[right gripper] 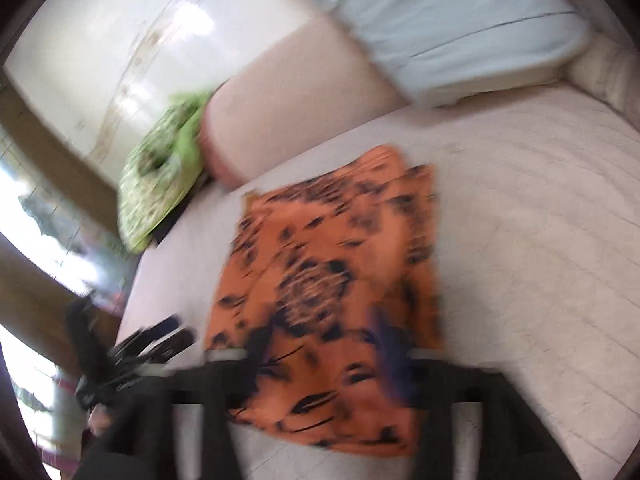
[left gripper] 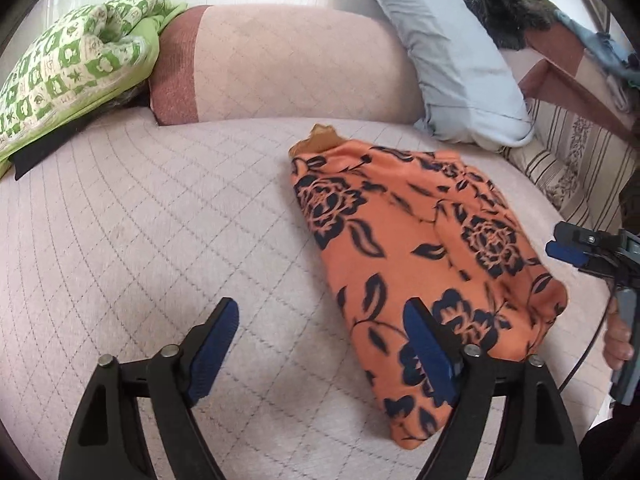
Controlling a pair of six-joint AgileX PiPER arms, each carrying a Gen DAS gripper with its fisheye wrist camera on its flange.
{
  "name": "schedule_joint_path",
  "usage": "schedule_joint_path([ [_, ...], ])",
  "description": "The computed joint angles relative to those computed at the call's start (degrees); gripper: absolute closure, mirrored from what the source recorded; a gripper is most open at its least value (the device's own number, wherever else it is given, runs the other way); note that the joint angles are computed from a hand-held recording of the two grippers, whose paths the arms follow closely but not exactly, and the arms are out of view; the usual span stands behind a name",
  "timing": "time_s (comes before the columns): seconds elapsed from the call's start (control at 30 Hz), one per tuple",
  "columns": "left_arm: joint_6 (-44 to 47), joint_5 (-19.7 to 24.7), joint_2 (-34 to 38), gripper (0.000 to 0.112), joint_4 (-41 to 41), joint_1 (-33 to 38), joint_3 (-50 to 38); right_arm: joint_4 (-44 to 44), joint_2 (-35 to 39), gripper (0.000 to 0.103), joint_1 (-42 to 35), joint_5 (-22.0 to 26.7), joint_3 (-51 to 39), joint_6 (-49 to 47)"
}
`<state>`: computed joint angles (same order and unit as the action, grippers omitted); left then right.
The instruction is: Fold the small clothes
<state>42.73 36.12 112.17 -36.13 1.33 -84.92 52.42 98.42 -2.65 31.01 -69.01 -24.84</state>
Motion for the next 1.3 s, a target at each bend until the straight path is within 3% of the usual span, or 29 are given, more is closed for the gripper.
schedule_joint_path([
  [0.07, 0.4, -2.3, -1.1, 0.025, -0.5, -0.9, 1.6, 2.0, 1.7, 0.025, -2.4, 2.6, -1.1, -1.2],
  [0.17, -4.5, -4.3, -1.7, 0.025, 5.3, -3.1, 2.2, 4.5, 3.2, 0.025, -4.1, 4.3, -1.7, -3.2],
  [0.6, -13.9, -2.5, -0.1, 0.025, 13.2, -4.8, -0.7, 7.5, 5.8, 0.025, -4.7, 6.2, -2.4, -6.0],
  [1.3, -20.9, -4.6, 0.7, 0.025, 18.3, -8.3, -1.2, 14.5, 6.4, 0.025, -6.9, 9.3, -0.3, -15.1],
])
